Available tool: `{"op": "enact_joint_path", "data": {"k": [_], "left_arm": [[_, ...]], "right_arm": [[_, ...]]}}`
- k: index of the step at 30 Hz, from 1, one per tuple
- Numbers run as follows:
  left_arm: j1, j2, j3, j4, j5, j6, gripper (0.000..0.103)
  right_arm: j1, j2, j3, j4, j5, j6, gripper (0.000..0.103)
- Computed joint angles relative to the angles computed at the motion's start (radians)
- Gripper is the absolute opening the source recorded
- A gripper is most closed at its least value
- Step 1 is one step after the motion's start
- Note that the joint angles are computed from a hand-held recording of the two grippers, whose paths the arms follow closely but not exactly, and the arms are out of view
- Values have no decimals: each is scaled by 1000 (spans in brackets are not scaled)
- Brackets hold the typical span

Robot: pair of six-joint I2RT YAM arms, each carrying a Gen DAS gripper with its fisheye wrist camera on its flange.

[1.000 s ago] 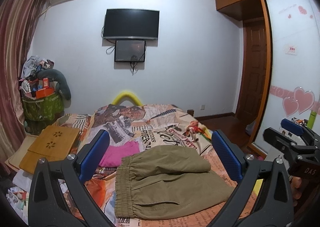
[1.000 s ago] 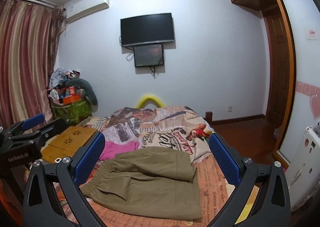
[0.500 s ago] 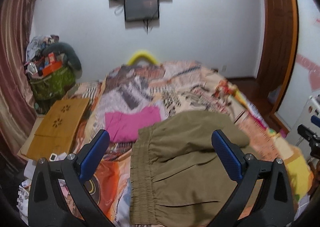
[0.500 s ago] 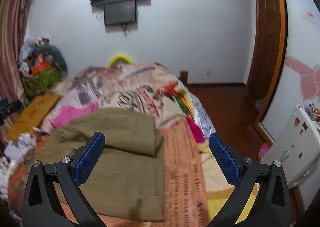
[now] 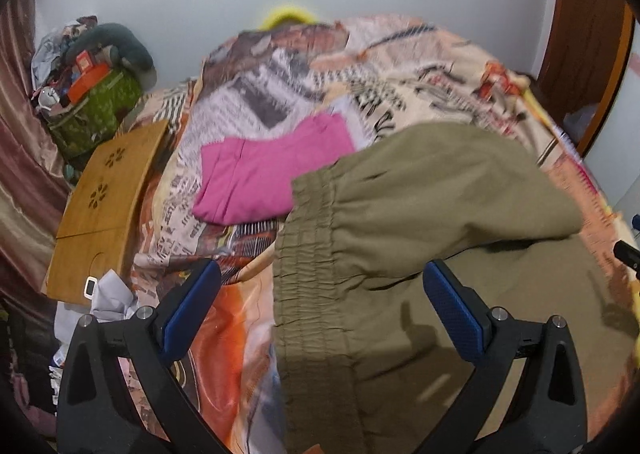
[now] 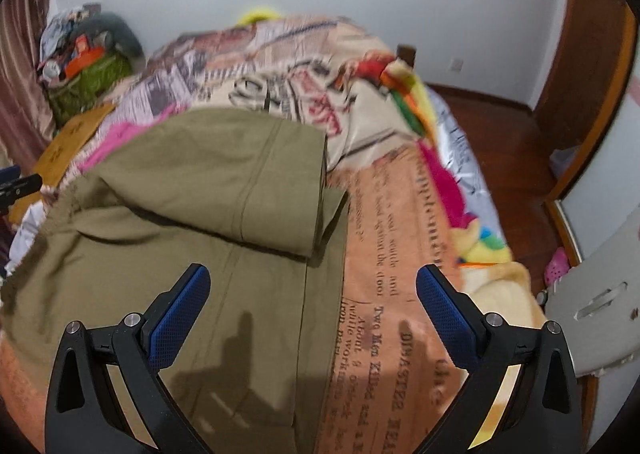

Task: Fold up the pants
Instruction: 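Lower both grippers toward the olive pants and close the right gripper on the leg edge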

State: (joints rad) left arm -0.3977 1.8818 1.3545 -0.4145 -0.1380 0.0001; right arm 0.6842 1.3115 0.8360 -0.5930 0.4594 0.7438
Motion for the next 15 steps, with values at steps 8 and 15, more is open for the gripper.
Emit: {"op": "enact_joint_path", "data": {"k": [8, 15], "left_arm": [[23, 184, 174, -99, 19, 47, 103], [30, 321, 337, -210, 72, 43, 103]], "right_arm": [[-181, 109, 10, 150, -219, -190, 93], [-285, 258, 57, 228, -433, -295, 68]]}}
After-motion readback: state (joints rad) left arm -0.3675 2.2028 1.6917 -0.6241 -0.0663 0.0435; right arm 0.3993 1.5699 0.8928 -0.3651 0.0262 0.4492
